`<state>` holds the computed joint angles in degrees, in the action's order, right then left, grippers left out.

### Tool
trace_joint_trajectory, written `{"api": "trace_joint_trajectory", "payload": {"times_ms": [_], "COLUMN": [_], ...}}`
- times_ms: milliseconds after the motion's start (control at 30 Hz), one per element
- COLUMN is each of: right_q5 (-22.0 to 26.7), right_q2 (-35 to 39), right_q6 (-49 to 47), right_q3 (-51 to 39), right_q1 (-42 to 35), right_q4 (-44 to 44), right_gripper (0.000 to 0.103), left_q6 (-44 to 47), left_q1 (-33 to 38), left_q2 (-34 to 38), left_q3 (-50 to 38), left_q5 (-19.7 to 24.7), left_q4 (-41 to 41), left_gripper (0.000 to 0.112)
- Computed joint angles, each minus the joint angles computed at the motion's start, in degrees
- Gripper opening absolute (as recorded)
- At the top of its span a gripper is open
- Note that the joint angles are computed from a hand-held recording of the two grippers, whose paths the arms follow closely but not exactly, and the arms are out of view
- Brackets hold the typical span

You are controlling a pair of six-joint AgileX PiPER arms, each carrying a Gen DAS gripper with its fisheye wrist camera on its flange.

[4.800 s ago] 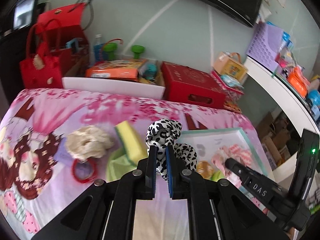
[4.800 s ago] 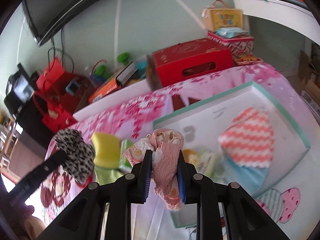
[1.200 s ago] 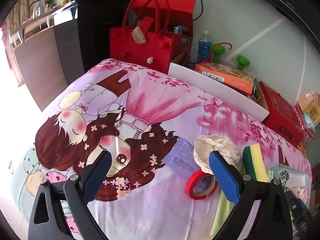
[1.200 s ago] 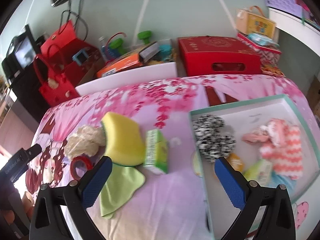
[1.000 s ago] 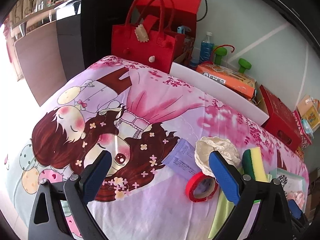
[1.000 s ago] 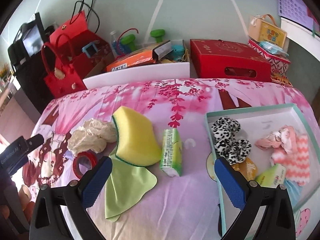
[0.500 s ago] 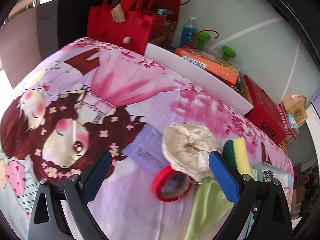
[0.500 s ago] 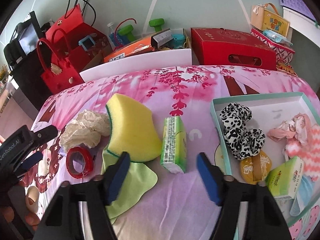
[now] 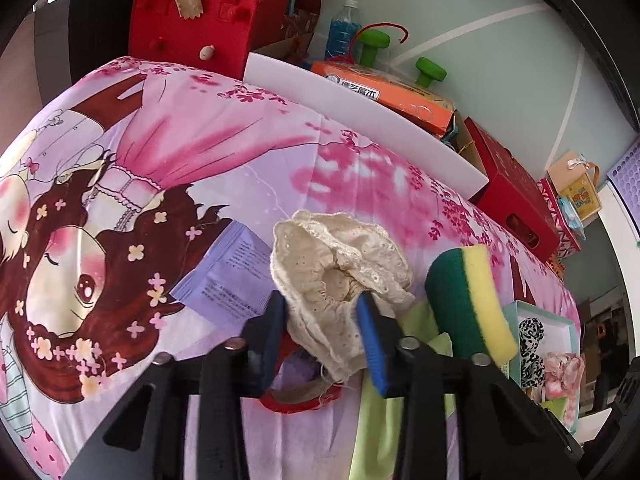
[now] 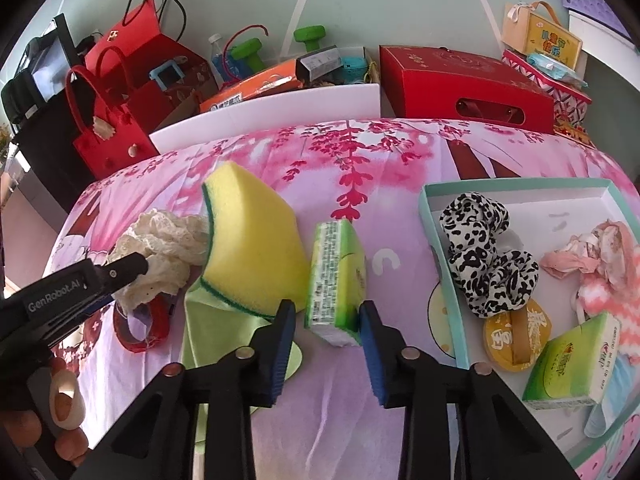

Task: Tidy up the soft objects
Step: 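Grasp the green tissue pack with the right gripper while the left grasps the cream lace cloth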

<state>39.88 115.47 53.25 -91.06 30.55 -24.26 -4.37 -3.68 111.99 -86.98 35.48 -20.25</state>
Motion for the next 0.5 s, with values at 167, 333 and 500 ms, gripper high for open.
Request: {"api": "trace_joint_trajectory", "payload": {"times_ms": [167, 333, 500], "right_q5": [-0.1, -1.2, -2.8], "right_q2": [0.1, -1.0, -4.1], "right_q6": [0.5, 2.1, 5.8], "right_q3": [0.3, 2.0, 4.6], "right_q1": [-0.5, -0.5, 0.2], "right_q4": [-0.1, -1.2, -5.4], "right_gripper": [0.028, 0.025, 0.023], "left_q6": [0.5, 1.0, 2.4], "left_q1": [0.0, 0.4, 1.1], "left_q2": [0.4, 0.0, -1.9], "left_q3": [-0.1, 0.5, 2.0], "left_q5": [-0.4, -1.2, -2.8], "left_q4": [-0.5, -1.6, -3.1], "left_gripper": [0.016, 0.007, 0.007]}}
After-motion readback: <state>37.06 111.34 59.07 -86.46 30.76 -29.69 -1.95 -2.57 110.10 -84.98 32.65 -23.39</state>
